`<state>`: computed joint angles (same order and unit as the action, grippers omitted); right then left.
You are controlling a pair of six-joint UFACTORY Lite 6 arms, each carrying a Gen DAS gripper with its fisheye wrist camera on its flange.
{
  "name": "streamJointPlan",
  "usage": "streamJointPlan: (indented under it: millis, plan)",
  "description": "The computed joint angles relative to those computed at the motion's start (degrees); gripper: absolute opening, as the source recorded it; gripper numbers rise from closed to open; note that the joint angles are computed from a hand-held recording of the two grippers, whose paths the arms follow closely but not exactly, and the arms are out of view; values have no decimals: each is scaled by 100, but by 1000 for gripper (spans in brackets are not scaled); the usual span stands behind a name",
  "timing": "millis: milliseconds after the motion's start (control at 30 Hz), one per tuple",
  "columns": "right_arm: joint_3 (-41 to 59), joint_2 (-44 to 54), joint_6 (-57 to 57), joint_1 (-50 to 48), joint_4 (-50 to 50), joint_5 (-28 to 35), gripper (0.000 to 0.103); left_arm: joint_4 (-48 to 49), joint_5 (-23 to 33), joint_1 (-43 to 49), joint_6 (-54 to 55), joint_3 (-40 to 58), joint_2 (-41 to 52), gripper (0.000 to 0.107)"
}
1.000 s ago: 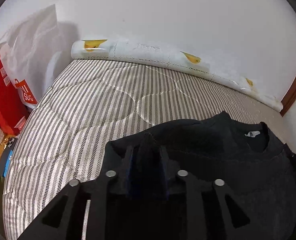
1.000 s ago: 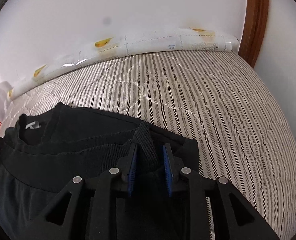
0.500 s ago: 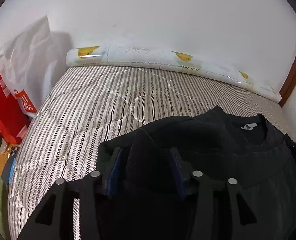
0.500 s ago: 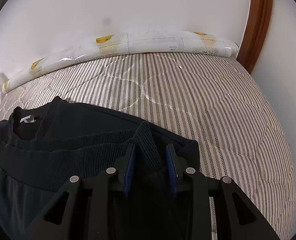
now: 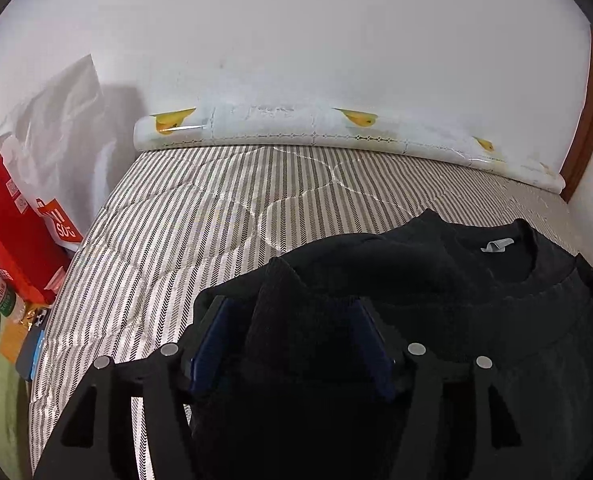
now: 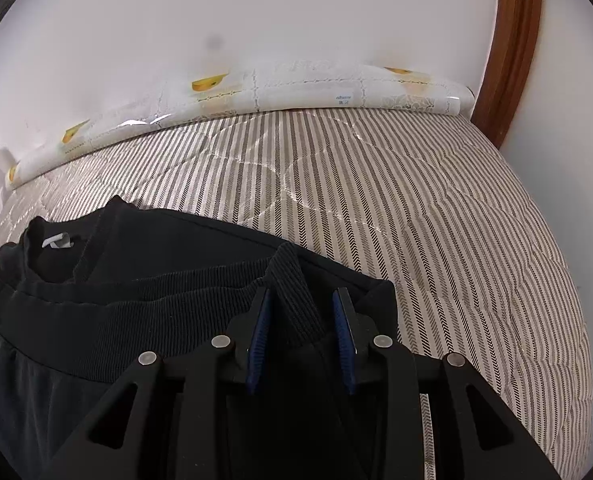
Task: Fold small clothes
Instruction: 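Open both grippers and release the folded sweatshirt, then move both open grippers over the folded sweatshirt bundle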
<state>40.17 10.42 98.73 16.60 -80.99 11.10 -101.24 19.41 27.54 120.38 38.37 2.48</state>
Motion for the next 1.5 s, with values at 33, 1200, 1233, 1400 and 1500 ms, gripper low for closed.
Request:
streamJointPlan:
  millis: [33, 1200, 1233, 1400, 1500]
  plan:
    - [-46, -61, 103, -26, -92, -15, 32, -19, 9, 10, 25, -16, -19, 62]
    - [1396, 764, 1040, 4431, 2045, 1676, 60, 4565, 3900, 4563, -1335, -915, -1440, 72]
    - [1504, 911, 944, 4469, 2162, 1714, 60, 4778, 4072, 4934, -1176, -897, -1335, 72]
    - [1685, 1113, 729, 5034, 2674, 2402, 60, 5610, 4765, 6411, -539, -696, -830, 72]
    - [1419, 810, 780, 5465, 2805, 2645, 60, 6114, 5217, 7211, -260, -465, -472, 72]
